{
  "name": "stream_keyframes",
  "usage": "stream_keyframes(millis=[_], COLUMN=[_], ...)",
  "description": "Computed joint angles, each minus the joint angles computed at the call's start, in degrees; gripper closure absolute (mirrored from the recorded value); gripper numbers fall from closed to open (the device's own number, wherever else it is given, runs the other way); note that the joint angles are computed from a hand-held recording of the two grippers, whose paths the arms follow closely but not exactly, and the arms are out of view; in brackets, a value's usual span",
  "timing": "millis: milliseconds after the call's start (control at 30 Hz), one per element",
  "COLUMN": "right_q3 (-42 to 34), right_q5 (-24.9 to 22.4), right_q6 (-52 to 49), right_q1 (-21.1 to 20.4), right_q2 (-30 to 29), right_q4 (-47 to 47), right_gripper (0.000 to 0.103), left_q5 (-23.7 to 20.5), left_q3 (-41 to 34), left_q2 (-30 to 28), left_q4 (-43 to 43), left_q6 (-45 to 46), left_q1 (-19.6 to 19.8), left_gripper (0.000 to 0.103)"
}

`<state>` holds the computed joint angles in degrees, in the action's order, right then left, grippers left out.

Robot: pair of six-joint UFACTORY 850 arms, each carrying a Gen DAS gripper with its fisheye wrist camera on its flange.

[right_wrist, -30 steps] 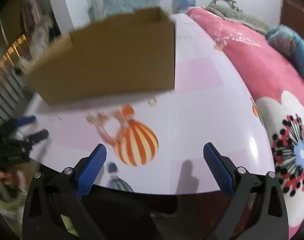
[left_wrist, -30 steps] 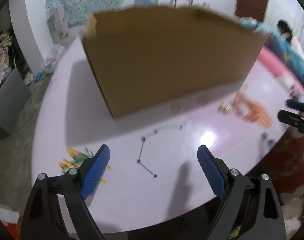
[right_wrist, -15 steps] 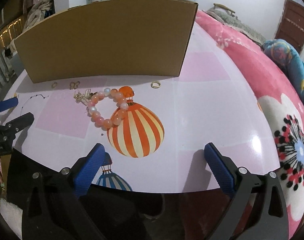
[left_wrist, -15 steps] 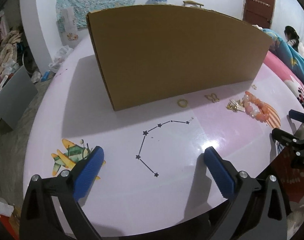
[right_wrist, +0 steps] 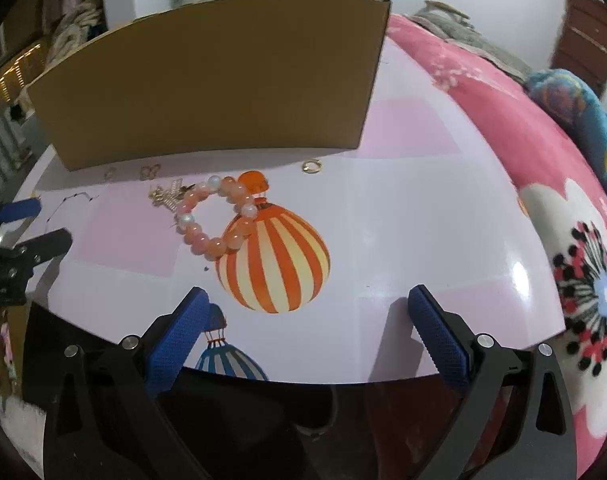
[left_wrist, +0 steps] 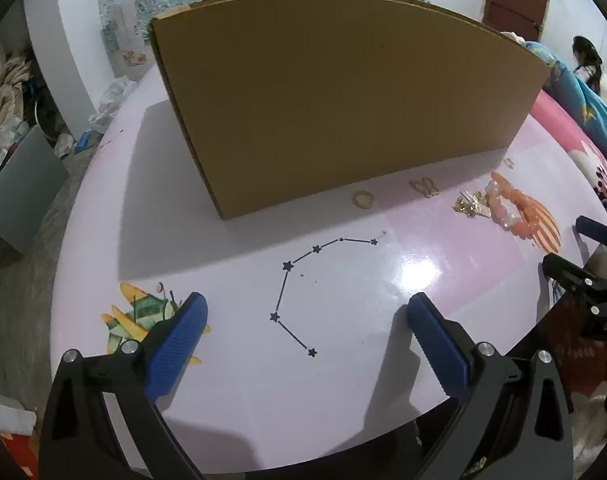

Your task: Organize jewelry

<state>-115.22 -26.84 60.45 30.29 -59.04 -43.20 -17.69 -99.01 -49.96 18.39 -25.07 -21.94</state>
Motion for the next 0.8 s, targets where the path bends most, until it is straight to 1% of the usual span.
stream_keyframes(millis=[100,133,200,267,300,333,367,400,433,467,500,533,567,600,633,667,700,767,800], right_q3=[0.5,1.53,3.23,5.55,6.62,6.65,5.87,4.43,2.11,0.17,-1.55,-3.54,-5.51,-8.21,-9.05,-11.0,-13.59,-15.65,-16.94], right_q5=[1.53,3.27,5.66,9.97,13.24,14.34,14.73,14.36,13.15,11.99,11.12,10.02,8.61,6.47,5.53,4.03,2.01,-0.11,-1.2], right_q6=[-5.91,-7.79,-7.38,-7.62,-9.84,-11.59,-14.5,-18.13,-22.89,-25.27,-26.6,-28.25,-28.97,-29.47,-29.2,-29.93,-31.43,-32.13,-32.36], right_q1=[-0.69,-1.12,-1.38,-1.74,-2.15,-2.26,-2.4,-2.54,-2.7,-2.84,-2.92,-2.99,-3.03,-3.06,-2.93,-3.02,-3.19,-3.3,-3.26], right_q2=[0.71,1.64,3.11,4.84,5.61,5.71,5.39,4.67,3.44,2.39,1.41,0.27,-0.88,-2.47,-2.96,-4.13,-5.71,-6.99,-7.75], right_q4=[5.22,7.7,8.53,9.86,12.88,15.14,18.45,22.27,27.17,29.66,31.16,32.96,33.75,34.24,34.16,35.07,36.85,37.26,37.01], right_gripper=[0.008,0.008,0.008,0.008,0.008,0.009,0.013,0.018,0.026,0.032,0.036,0.044,0.05,0.054,0.062,0.066,0.068,0.079,0.08], left_q5=[-0.66,-0.8,-1.31,-1.58,-2.16,-2.7,-3.04,-3.08,-3.07,-3.02,-3.03,-3.06,-3.14,-3.16,-3.0,-2.81,-2.7,-2.4,-2.31], left_q3=[-0.51,-0.63,-1.42,-1.4,-1.99,-2.47,-2.93,-3.02,-3.17,-3.29,-3.44,-3.55,-3.7,-3.91,-3.78,-3.82,-3.9,-3.83,-3.86], left_q2=[-0.22,-0.27,-0.64,-0.64,-0.87,-1.09,-1.32,-1.36,-1.43,-1.51,-1.59,-1.65,-1.73,-1.85,-1.77,-1.81,-1.87,-1.87,-1.95], left_q4=[-1.71,-1.9,-2.81,-4.3,-5.13,-5.74,-6.2,-6.39,-6.48,-6.62,-6.93,-7.27,-7.52,-8.3,-8.74,-9.36,-9.75,-10.51,-10.57], left_q6=[1.89,2.07,3.19,5.21,6.16,6.77,7.36,7.62,7.76,7.99,8.42,8.86,9.16,10.26,10.93,11.95,12.56,13.85,13.94], left_q1=[0.12,0.13,0.24,0.46,0.61,0.67,0.79,0.85,0.88,0.91,0.97,1.03,1.0,1.12,1.16,1.27,1.34,1.46,1.47], left_gripper=[0.004,0.004,0.004,0.004,0.004,0.004,0.004,0.004,0.004,0.004,0.004,0.004,0.004,0.004,0.004,0.004,0.004,0.004,0.004])
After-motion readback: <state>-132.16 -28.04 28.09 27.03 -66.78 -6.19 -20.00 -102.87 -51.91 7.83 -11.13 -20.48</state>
